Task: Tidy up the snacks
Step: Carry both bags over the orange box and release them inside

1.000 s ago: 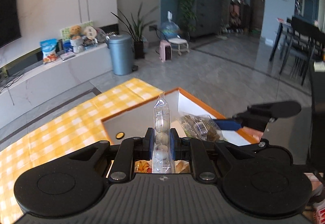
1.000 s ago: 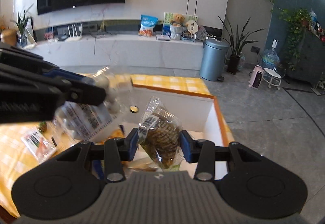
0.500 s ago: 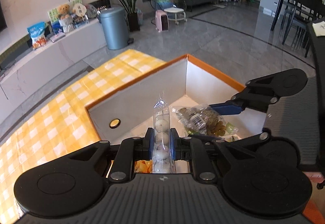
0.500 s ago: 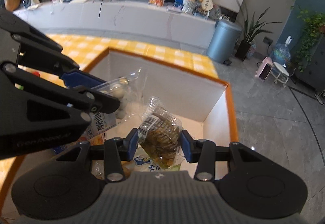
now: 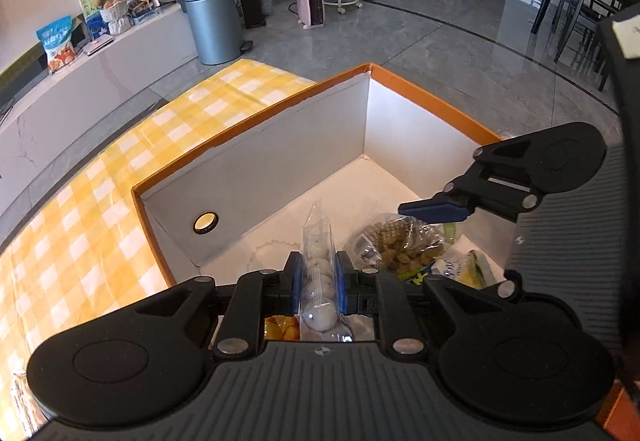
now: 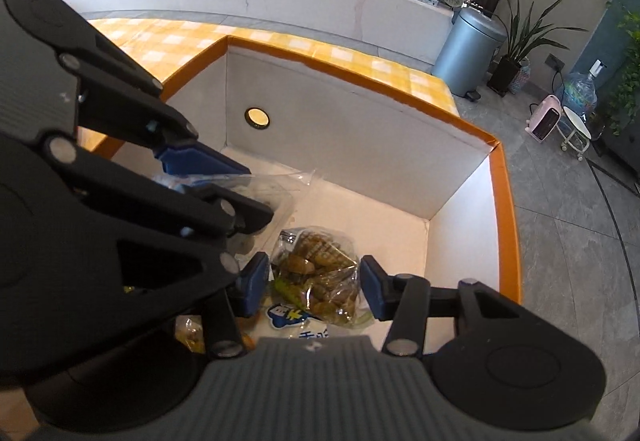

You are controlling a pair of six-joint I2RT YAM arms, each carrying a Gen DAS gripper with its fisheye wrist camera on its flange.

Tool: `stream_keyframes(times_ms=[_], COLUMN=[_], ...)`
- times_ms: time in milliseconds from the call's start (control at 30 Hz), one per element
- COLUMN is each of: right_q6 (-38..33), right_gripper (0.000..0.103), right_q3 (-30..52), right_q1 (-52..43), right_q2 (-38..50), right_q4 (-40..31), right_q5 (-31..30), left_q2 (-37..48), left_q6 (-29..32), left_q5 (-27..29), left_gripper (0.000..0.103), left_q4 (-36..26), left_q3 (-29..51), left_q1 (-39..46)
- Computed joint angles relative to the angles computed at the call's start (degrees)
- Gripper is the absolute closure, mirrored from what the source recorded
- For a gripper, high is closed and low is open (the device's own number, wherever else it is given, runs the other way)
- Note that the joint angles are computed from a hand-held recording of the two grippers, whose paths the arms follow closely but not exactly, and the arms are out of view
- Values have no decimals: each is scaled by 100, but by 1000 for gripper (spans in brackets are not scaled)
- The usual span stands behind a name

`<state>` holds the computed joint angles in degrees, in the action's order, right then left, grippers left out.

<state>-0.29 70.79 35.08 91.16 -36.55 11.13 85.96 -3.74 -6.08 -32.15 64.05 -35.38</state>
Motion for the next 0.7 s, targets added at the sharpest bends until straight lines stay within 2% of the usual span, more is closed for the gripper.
stream_keyframes(times_ms=[167, 233, 467, 500, 533, 567, 700], right_q6=[-127, -165, -149, -148, -138, -134, -169], right_gripper=[45, 43, 36, 33, 24, 20, 19], right_q3=[-22, -4, 103, 152, 185, 181, 110], right_q1=[10, 18, 77, 71, 91, 125, 259], right_q2=[-14, -5, -54, -45, -52, -85, -296], right_q4=[30, -1, -210, -281, -348, -365, -377], right_q5=[-18, -51, 150, 166, 236, 340, 683], left_q2=[-45, -130, -405, -449, -498, -548, -811], left_q6=[-34, -95, -121, -117, -115, -113, -132], left_q5=[-219, -303, -347, -335, -327, -327, -409], left_gripper=[78, 70, 50, 47, 45, 44, 39], left_q4=[-56, -35, -145, -179, -214, -239, -272], left_q3=[-21, -98, -135, -119, -106, -95, -132], left_q1=[-87, -111, -99, -103, -112, -124, -224])
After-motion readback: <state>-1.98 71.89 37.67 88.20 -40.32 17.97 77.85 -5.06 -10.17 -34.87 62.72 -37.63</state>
